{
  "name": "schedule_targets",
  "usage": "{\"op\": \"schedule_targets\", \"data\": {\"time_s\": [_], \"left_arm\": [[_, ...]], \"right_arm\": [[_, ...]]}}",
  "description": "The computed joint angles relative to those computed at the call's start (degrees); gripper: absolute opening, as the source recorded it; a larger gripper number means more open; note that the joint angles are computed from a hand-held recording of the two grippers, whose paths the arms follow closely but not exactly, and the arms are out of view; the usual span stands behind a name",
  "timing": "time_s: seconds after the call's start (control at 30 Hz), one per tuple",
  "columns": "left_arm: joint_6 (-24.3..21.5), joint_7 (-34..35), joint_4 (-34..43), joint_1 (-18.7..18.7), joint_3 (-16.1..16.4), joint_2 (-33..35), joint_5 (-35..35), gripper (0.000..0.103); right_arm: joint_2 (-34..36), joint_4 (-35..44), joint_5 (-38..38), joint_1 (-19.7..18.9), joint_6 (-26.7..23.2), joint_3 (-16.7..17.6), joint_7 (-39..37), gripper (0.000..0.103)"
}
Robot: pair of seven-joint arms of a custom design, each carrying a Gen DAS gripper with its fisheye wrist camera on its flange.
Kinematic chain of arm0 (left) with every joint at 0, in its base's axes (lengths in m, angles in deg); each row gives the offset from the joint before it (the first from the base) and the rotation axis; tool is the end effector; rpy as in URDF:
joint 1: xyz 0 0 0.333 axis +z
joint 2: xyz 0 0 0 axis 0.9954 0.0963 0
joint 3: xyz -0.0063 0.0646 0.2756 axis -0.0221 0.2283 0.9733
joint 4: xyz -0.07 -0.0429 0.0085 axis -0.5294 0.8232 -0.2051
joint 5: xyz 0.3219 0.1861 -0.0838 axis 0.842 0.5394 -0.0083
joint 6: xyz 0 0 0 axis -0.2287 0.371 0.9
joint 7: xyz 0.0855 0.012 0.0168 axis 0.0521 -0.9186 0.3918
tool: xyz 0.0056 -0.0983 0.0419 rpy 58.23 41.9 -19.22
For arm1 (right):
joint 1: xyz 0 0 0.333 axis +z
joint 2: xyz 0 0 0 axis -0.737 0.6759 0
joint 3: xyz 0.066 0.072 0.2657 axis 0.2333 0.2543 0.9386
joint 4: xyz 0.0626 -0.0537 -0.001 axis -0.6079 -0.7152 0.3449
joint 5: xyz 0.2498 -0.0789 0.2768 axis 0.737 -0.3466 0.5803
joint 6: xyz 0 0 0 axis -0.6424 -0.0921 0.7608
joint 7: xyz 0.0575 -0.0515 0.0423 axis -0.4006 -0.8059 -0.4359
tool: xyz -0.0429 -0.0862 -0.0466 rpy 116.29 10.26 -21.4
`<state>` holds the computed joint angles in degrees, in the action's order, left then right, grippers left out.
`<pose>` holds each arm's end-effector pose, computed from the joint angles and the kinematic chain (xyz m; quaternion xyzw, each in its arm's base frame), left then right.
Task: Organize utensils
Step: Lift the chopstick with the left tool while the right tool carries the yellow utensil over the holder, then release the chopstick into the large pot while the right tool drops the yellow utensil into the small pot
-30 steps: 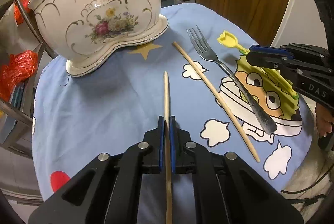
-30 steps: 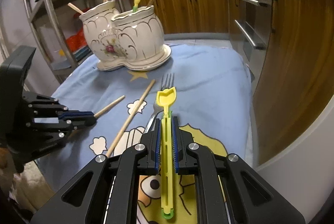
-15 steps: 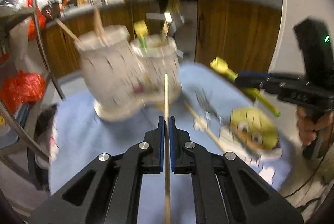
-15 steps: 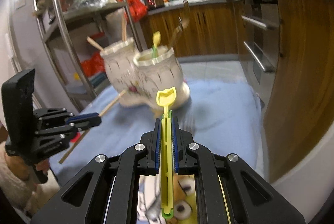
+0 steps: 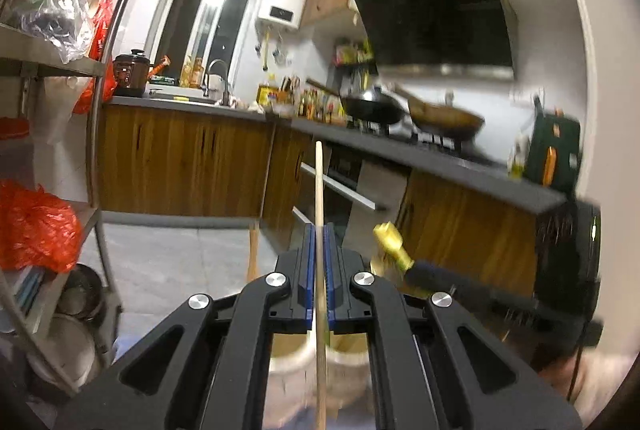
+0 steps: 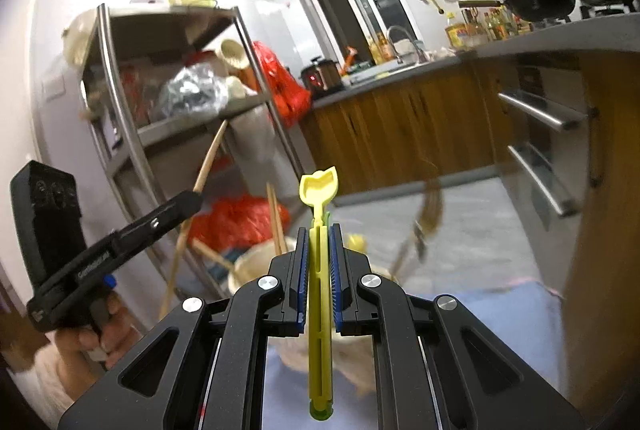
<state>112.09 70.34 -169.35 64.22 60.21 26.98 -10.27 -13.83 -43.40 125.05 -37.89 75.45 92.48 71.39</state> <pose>0.5656 -0.3179 0.6303 -0.5128 0.5740 -0.5565 0.3128 0.6162 0.1293 0.5942 -0.6399 0.4560 -0.1035 0.6098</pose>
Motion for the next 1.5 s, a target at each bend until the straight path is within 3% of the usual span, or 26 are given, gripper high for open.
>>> {"op": "schedule_targets", "data": {"time_s": [0.27, 0.4, 0.53, 0.83, 0.97, 1.17, 1.5], "left_arm": [[-3.02, -14.39, 14.02, -3.89, 6.17, 9.03, 11.00, 0.004], [-9.64, -15.79, 18.03, -6.50, 7.29, 12.16, 17.49, 0.004], [-9.94, -13.74, 20.09, -5.88, 6.51, 14.39, 17.43, 0.004], [-9.77, -7.26, 12.50, -6.07, 5.10, 10.05, 17.89, 0.004], [-10.57, -10.68, 8.31, -5.71, 3.85, 6.90, 23.47, 0.004], [-11.21, -8.01, 8.93, -3.41, 1.43, 7.61, 19.59, 0.004], [-11.22, -4.64, 8.92, -3.72, 1.88, 7.58, 16.32, 0.004]], "right_arm": [[8.26, 8.17, 5.54, -0.98, 2.42, 2.91, -1.80, 0.011], [9.93, 9.14, 6.58, -0.76, 5.65, 4.34, -5.59, 0.011], [11.38, 9.86, 5.90, -0.33, 8.55, 5.22, -7.36, 0.011], [8.77, 6.18, 5.56, -0.57, 9.83, 5.85, -11.22, 0.011], [8.04, 5.64, 9.14, 0.31, 12.28, 5.46, -15.41, 0.011], [10.04, 8.46, 10.70, 1.93, 15.91, 5.90, -19.47, 0.011], [6.75, 2.26, 3.43, 1.45, 14.43, 5.32, -14.02, 0.011]]}}
